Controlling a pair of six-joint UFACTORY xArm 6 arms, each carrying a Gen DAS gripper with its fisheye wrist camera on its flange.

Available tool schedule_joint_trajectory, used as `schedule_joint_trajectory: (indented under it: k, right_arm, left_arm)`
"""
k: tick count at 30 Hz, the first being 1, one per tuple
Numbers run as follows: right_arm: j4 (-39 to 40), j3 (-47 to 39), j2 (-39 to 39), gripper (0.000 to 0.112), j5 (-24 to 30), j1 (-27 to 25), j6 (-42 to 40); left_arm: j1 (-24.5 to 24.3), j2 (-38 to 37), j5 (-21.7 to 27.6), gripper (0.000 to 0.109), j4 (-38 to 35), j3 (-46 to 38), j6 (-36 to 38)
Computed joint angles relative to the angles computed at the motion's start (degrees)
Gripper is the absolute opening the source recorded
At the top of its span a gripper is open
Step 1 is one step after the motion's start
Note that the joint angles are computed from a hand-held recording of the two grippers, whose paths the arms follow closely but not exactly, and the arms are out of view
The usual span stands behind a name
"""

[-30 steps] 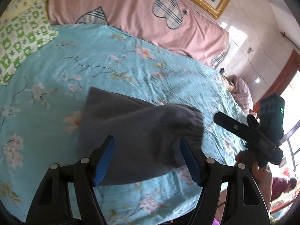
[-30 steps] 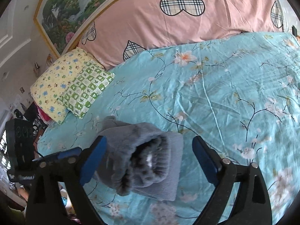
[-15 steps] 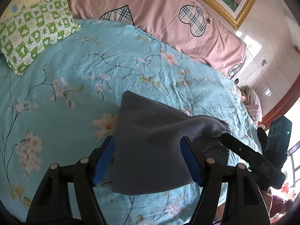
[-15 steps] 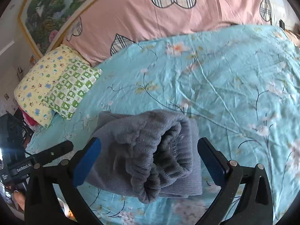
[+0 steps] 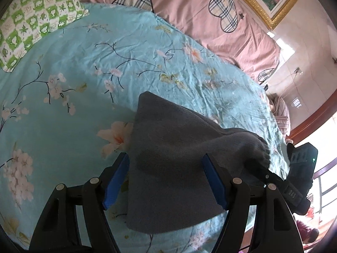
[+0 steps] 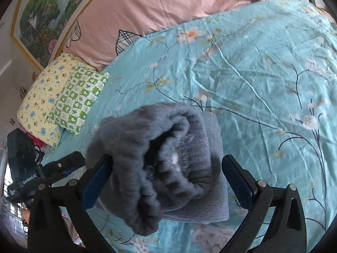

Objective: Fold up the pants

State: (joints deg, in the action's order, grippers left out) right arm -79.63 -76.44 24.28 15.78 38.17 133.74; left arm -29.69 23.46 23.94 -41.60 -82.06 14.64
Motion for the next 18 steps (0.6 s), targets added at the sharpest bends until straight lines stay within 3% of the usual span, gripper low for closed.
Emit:
schedule_joint_trajectory:
  k: [7, 18]
  right_arm:
    - [0.19, 2.82, -0.21, 0.087, -1.45, -1.70, -1.83]
    - [-7.80, 3.16, 0.28, 0.079, -5.87, -3.59, -0.06]
  left_arm:
    - [0.43, 4.46, 2.97, 0.073, 1.71, -4.89, -1.99]
    - [1.31, 11.45, 5.86, 0.082, 2.25, -11.51, -3.71]
